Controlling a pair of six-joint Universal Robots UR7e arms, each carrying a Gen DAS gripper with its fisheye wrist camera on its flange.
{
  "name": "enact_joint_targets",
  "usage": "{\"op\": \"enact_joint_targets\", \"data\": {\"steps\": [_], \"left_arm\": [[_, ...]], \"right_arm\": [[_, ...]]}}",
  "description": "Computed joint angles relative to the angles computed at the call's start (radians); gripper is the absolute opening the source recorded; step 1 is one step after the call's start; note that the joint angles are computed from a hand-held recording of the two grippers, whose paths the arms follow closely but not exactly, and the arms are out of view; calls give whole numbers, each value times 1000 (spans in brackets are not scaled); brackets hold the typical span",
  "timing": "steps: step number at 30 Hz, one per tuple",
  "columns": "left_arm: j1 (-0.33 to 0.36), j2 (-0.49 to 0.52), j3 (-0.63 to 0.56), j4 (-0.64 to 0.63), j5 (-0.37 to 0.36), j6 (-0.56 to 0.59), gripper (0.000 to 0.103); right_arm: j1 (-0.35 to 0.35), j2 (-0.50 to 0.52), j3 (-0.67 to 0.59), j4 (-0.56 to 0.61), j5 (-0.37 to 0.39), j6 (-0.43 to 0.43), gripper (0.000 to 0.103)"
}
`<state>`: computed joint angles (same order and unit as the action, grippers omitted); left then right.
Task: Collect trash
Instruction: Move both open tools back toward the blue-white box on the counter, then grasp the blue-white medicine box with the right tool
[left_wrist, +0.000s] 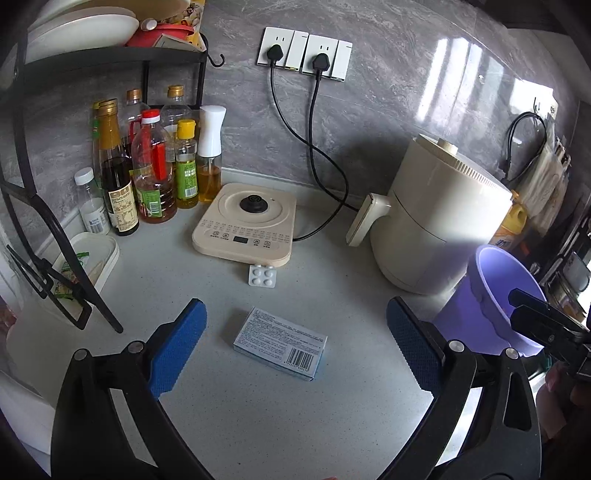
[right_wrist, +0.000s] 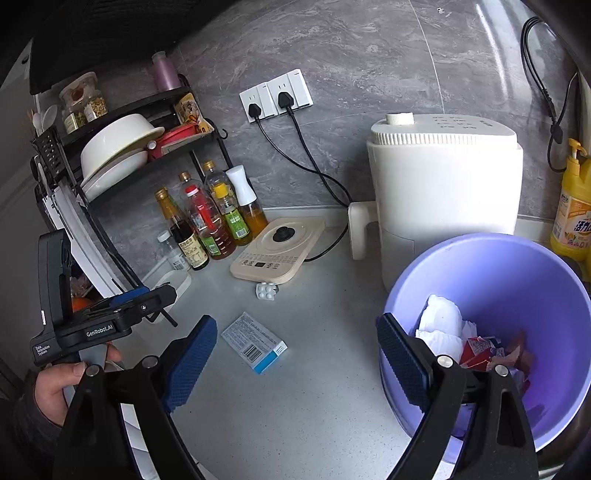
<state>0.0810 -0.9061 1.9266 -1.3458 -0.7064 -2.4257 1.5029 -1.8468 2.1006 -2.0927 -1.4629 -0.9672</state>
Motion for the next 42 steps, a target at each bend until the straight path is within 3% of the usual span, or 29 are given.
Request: {"op": "enact_joint_targets", "data": {"steps": [6, 13, 18, 21, 24, 37, 38, 39, 42], "left_arm": [[-49, -36, 47, 53, -96, -102, 97], [-104, -73, 126, 37, -210, -182, 97], [-148, -100, 203, -13, -275, -245, 97], [-169, -126, 258, -65, -298, -270, 97], [-184, -148, 296, -84, -305, -293, 97], [-180, -222, 427, -215, -239, -247, 97], [-176, -229, 439, -232, -229, -244, 97], [-169, -235, 449, -250, -218, -237, 97], [-133, -251, 466, -289, -180, -174, 97]], "right_arm": [[74, 44, 45, 16, -51, -30, 87], [122, 128, 97, -49, -138, -40, 87], [162, 202, 132, -117, -232, -41, 90], [186, 238, 170, -199, -280, -85, 94], [211, 280, 204, -279, -344, -134, 95], [249, 465, 249, -484, -487, -192, 93], [249, 482, 248, -504, -498, -190, 89], [249, 500, 247, -528, -511, -188, 75], [247, 518, 237, -549, -516, -198, 67]]}}
